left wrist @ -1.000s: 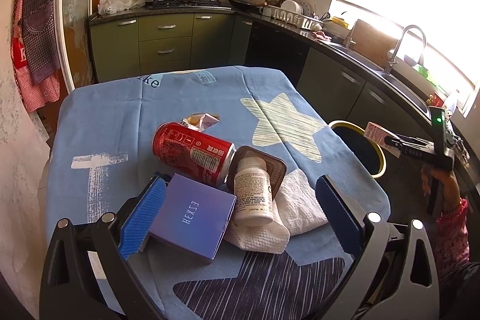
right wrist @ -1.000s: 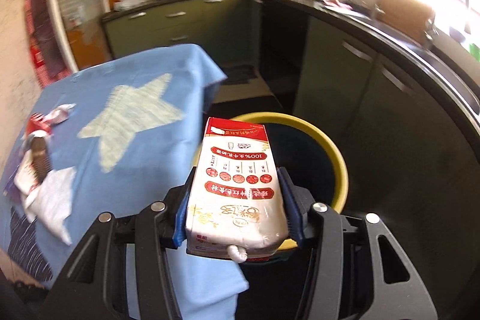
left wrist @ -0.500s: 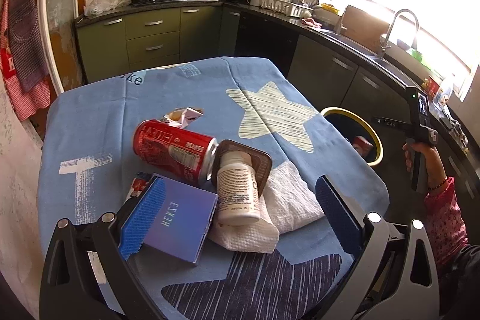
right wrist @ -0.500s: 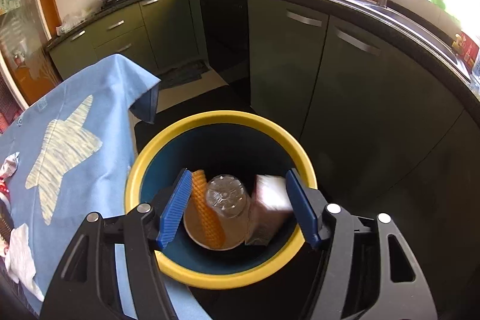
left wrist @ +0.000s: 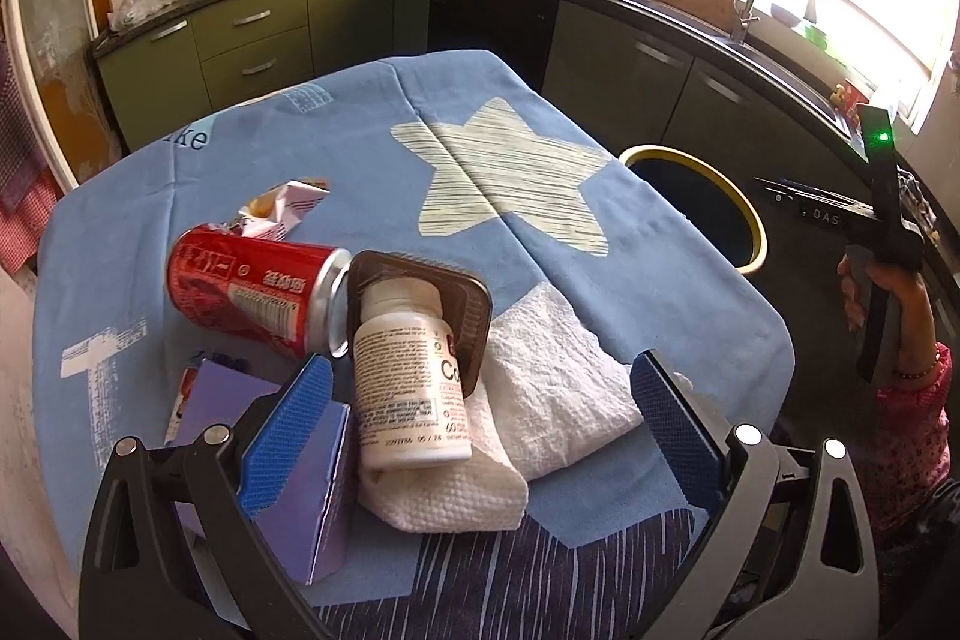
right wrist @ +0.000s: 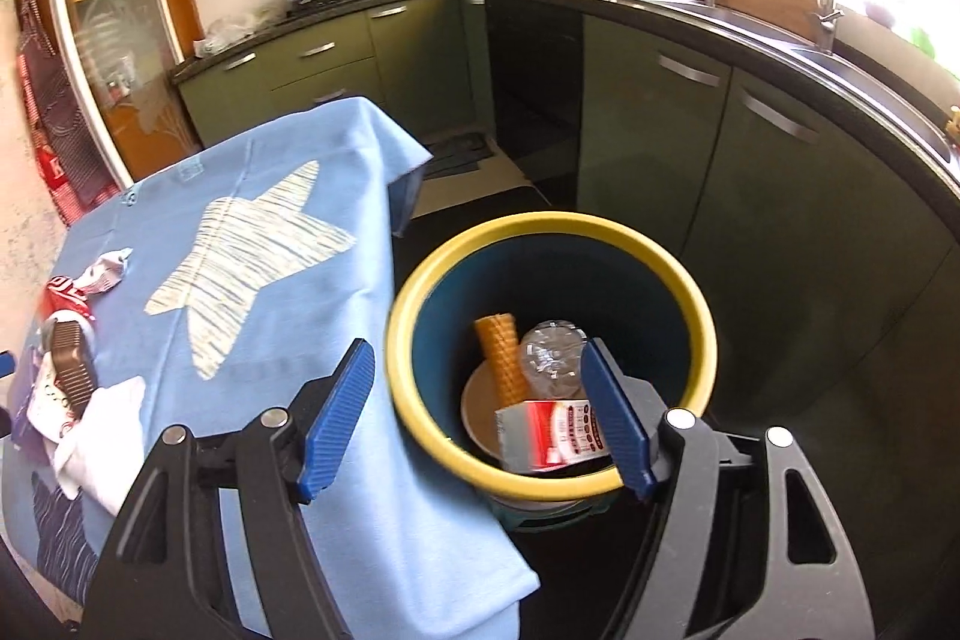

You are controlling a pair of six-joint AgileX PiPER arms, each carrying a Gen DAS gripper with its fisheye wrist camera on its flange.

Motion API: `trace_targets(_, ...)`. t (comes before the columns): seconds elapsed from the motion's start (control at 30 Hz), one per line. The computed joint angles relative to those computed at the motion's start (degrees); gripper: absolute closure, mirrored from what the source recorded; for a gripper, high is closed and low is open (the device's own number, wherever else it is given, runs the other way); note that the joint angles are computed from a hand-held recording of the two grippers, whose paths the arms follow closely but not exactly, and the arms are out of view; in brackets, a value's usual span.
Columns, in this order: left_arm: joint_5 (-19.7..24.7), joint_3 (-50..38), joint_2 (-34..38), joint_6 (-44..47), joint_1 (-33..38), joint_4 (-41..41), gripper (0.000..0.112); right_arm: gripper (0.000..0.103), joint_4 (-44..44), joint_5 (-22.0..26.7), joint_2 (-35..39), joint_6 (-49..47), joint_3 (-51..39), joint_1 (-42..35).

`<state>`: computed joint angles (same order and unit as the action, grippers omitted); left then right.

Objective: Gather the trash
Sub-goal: 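Grasp the white supplement bottle with the left gripper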

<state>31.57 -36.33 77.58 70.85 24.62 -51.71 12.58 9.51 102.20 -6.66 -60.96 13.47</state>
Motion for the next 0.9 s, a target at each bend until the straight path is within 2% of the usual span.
trace_targets(0.17, 0.8, -3.7, 3.8, -4.7, -1.1, 4.4, 0.036, 0.036, 7.1, 0.0, -0.3, -7.0, 0.6, -0.1)
trace_targets(0.23, 1.1, -5.3, 5.6, -7.3, -1.6, 7.0, 0.04, 0.036, 12.1, 0.3, -0.2, -12.0, 0.7, -0.7)
trace_targets(0.4, -0.9, -7.1, 7.9, -13.9, -3.5, 14.2, 0.043, 0.036, 17.9, 0.6, 0.2, -17.8, 0.8, -1.3)
trace_targets(0.57, -1.0, -8.2, 9.5, -17.9, -3.5, 18.4, 0.053, 0.035, 22.8, 1.1, 0.6, -22.7, 0.8, -1.7)
trace_targets(0.73, -0.8, -9.3, 10.8, -19.8, -2.9, 20.1, 0.059, 0.035, 23.4, 1.1, 1.1, -23.4, 0.5, -1.4)
trace_targets(0.9, -2.2, -9.8, 12.3, -23.3, -4.6, 24.2, 0.059, 0.034, 22.6, 1.4, 1.5, -22.7, 0.2, -0.9)
